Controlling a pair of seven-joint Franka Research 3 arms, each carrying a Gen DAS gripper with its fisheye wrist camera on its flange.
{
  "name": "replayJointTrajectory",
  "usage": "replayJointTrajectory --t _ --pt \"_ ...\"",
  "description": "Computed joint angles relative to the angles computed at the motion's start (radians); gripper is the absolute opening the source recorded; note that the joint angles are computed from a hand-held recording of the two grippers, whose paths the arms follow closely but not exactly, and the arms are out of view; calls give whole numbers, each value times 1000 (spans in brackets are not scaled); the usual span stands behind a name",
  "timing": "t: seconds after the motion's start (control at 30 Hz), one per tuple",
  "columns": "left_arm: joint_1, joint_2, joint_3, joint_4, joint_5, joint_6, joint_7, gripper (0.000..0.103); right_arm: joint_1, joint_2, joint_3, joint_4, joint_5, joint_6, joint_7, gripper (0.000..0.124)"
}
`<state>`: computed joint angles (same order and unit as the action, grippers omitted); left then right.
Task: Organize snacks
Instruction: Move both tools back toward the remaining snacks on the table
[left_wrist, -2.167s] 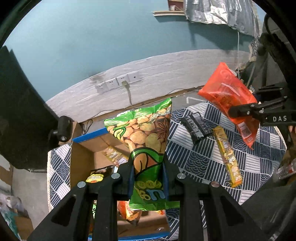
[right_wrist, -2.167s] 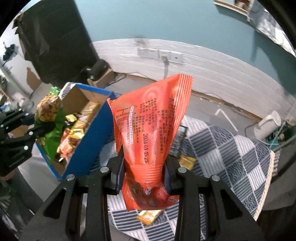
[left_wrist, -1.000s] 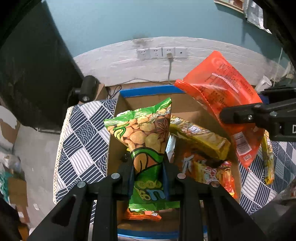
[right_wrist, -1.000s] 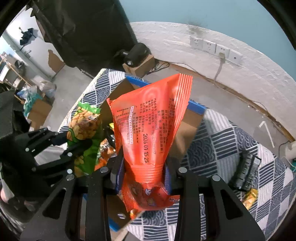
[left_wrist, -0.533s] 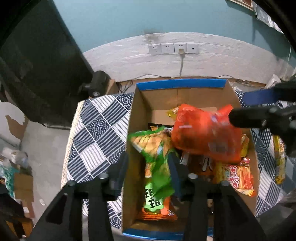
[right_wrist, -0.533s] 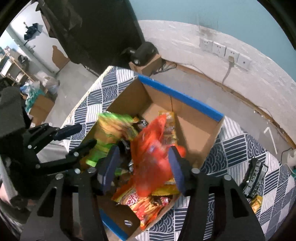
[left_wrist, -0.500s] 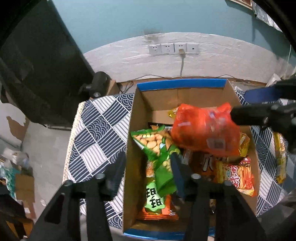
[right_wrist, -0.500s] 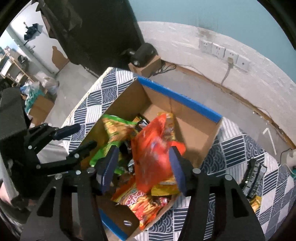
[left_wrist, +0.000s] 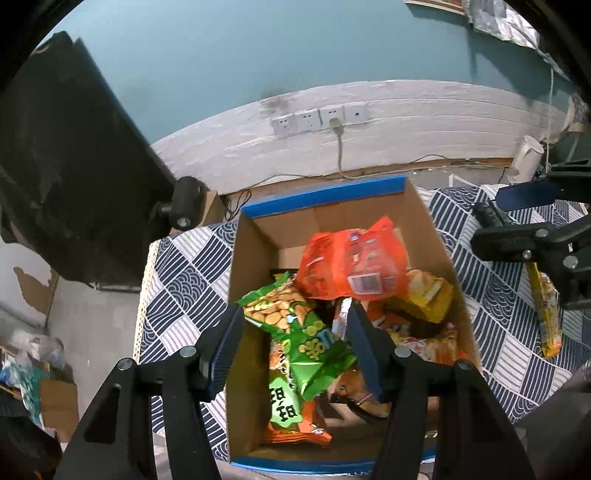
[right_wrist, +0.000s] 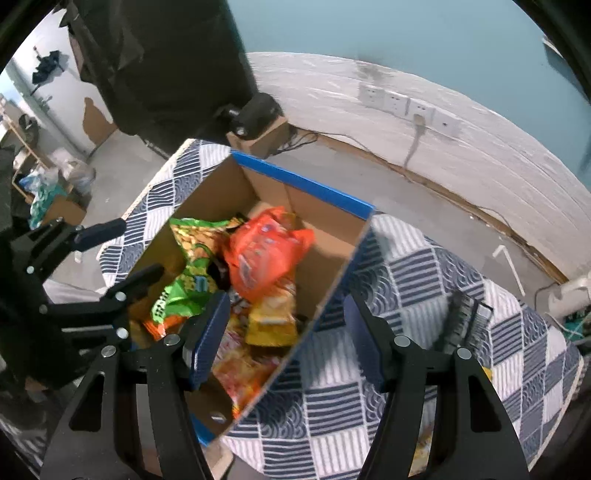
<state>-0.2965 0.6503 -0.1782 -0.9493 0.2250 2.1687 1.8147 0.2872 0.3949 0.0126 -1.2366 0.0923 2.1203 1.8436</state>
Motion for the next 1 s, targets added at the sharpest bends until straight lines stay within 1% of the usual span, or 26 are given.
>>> replayJointTrajectory --t 0.2,0.5,0.6,0.67,1.0 --pt "-7 -35 -15 -46 -4 21 18 60 -12 -120 -14 -170 -27 45 30 70" --pt "-32 -70 -34 -99 -6 38 47 60 -49 -270 -10 -382 -57 88 71 70" --pt "-42 -83 -41 -123 -6 49 56 66 -65 -316 -9 -447 -60 101 82 70" --pt "-48 -94 -44 -146 -4 62 60 66 -74 -343 -7 -484 -62 107 90 70" --pt "-86 -94 -57 -159 -2 45 71 66 -125 -460 -1 -655 -75 122 135 70"
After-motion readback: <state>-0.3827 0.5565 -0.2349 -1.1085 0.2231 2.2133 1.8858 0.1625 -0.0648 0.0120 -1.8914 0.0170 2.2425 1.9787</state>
